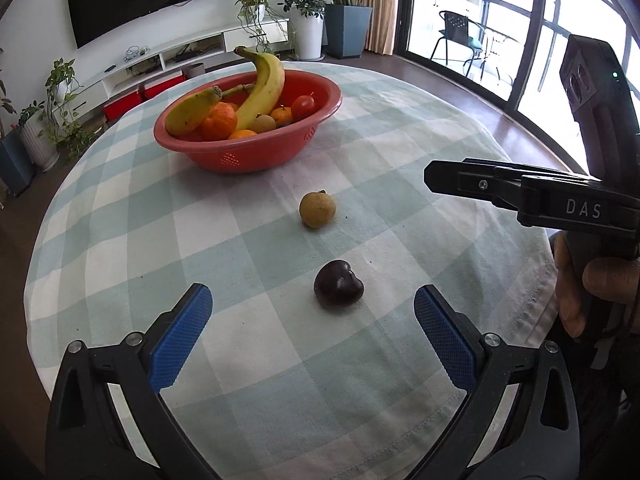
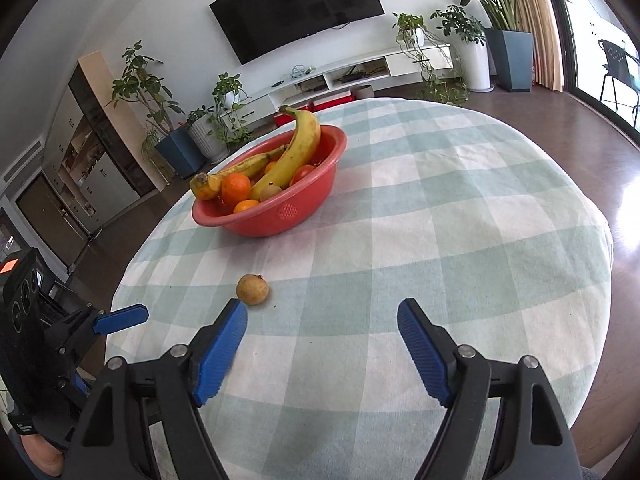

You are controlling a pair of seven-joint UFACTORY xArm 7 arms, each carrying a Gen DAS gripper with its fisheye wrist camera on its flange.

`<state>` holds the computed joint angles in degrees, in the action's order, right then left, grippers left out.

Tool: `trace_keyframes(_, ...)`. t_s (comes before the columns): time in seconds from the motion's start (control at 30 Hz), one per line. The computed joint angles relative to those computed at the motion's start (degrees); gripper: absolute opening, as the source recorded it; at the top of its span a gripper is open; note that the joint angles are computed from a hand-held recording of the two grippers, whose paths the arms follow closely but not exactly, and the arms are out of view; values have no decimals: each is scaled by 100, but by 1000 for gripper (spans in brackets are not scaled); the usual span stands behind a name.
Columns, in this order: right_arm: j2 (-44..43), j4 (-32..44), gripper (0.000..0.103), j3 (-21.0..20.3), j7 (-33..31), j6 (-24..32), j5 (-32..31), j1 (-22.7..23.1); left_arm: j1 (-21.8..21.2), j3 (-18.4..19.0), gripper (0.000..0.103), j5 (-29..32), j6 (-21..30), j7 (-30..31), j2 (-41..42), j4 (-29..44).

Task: Organize fruits
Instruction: 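Withdraw the left tool and close it on the dark plum on the cloth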

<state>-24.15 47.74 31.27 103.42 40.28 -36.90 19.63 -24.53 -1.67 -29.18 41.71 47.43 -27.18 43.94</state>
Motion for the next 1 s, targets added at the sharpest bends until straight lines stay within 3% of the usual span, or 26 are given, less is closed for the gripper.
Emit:
trace_keyframes(0.27,63,62,77,21,-110,78,-20,40,28,-158,100,49,-186,-289,390,146)
trace_keyframes(0.43,128,105,74,-1,-93,124,-54,88,15,-221,68,77,-194,-354,544,180)
trace_keyframes(0.6,218,153,70,-50,-146,131,-64,153,14,-248,64,76,-247,-421,657,192)
trace_keyframes(0.63,239,173,69,-53,-163,153,-75,166,16,-260,56,90,-277,-417,665,184)
trace_keyframes(0.73,285,199,67,-88,-211,168,-92,216,19,-261,45,87,-350,-436,694,175)
trace_keyframes(1.0,379,266,64,-150,-278,238,-100,311,-16,-223,37,8,-327,-325,665,158)
